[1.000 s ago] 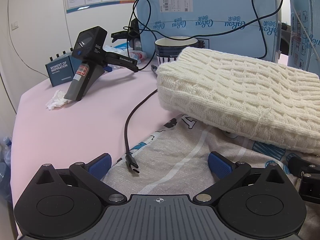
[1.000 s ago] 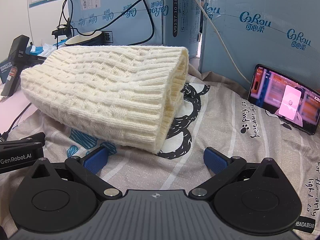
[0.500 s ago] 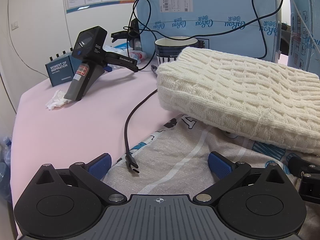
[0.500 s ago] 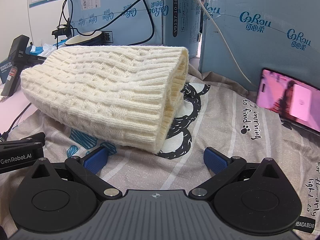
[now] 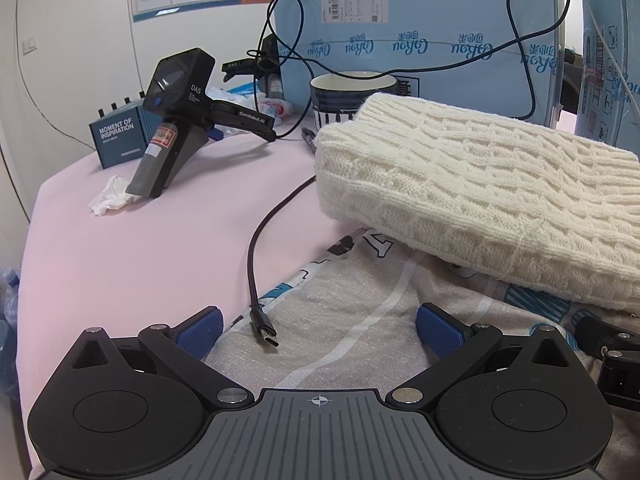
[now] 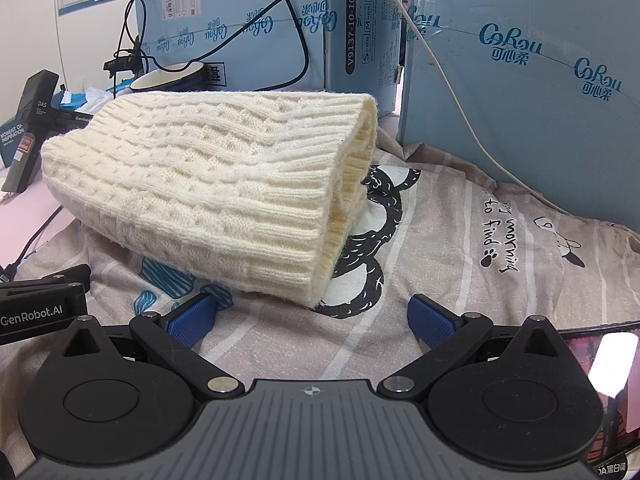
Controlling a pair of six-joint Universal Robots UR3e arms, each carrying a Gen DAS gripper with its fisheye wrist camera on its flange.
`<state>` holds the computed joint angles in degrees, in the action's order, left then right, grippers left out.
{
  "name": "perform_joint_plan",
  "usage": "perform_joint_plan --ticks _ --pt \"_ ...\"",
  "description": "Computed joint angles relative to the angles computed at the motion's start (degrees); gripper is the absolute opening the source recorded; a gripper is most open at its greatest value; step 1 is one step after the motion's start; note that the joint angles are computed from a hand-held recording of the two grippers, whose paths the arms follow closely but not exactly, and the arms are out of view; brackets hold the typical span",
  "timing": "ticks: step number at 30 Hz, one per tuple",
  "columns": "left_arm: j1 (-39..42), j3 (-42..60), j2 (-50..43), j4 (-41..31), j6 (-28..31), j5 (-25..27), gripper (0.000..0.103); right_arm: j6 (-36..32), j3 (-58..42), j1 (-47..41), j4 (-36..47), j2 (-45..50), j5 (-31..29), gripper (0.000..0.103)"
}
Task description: Fold clothes
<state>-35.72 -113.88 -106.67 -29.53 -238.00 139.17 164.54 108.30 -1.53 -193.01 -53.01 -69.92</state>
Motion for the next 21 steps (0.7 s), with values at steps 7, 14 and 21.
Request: perform_joint_plan --ticks 7,14,21 --pt "0.7 -0.95 0.43 1.66 0.4 -1.04 0.103 0.01 0.03 -0.02 0.04 -0.08 0.02 0.103" --pt "1.73 -2.74 1.18 4.53 0.53 -2.57 0.103 -0.03 0.07 -0.04 0.07 -0.13 0.03 0.103" --pt "1.49 -2.37 1.12 3.84 0.47 -2.17 0.103 -0.06 0.15 -0.09 0.17 -0.3 0.09 0.103"
